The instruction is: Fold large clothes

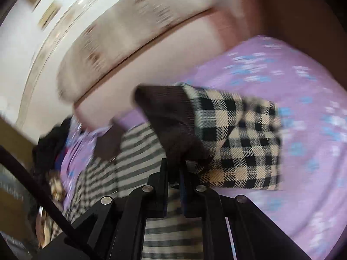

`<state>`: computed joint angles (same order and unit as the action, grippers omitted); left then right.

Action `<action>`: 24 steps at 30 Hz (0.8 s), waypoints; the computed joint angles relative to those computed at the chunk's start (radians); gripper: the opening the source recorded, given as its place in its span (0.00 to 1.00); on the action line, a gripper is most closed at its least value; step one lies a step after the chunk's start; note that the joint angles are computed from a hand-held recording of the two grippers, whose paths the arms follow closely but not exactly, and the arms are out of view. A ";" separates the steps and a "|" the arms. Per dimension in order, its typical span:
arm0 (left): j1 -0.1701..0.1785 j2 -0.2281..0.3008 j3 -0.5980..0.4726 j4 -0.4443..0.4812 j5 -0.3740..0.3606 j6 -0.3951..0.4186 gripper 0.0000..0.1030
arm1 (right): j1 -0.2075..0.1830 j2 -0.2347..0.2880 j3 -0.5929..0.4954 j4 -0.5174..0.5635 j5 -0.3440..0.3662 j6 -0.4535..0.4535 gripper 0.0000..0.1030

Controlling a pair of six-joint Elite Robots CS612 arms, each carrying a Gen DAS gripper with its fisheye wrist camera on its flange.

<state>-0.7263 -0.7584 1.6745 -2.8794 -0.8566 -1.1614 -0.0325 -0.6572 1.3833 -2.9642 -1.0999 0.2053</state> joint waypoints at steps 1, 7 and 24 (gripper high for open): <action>0.002 -0.003 0.011 -0.009 0.014 -0.011 0.58 | 0.020 0.008 -0.016 0.020 0.007 -0.016 0.09; 0.033 -0.012 0.065 -0.062 -0.007 -0.106 0.60 | 0.142 0.059 -0.090 0.131 0.001 -0.147 0.09; 0.062 -0.063 0.153 -0.093 0.004 -0.237 0.60 | 0.306 0.192 -0.285 0.304 -0.056 -0.349 0.17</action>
<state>-0.6640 -0.8216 1.8274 -2.9721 -0.8527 -1.3982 0.2733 -0.4656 1.0980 -2.6603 -1.1554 -0.1437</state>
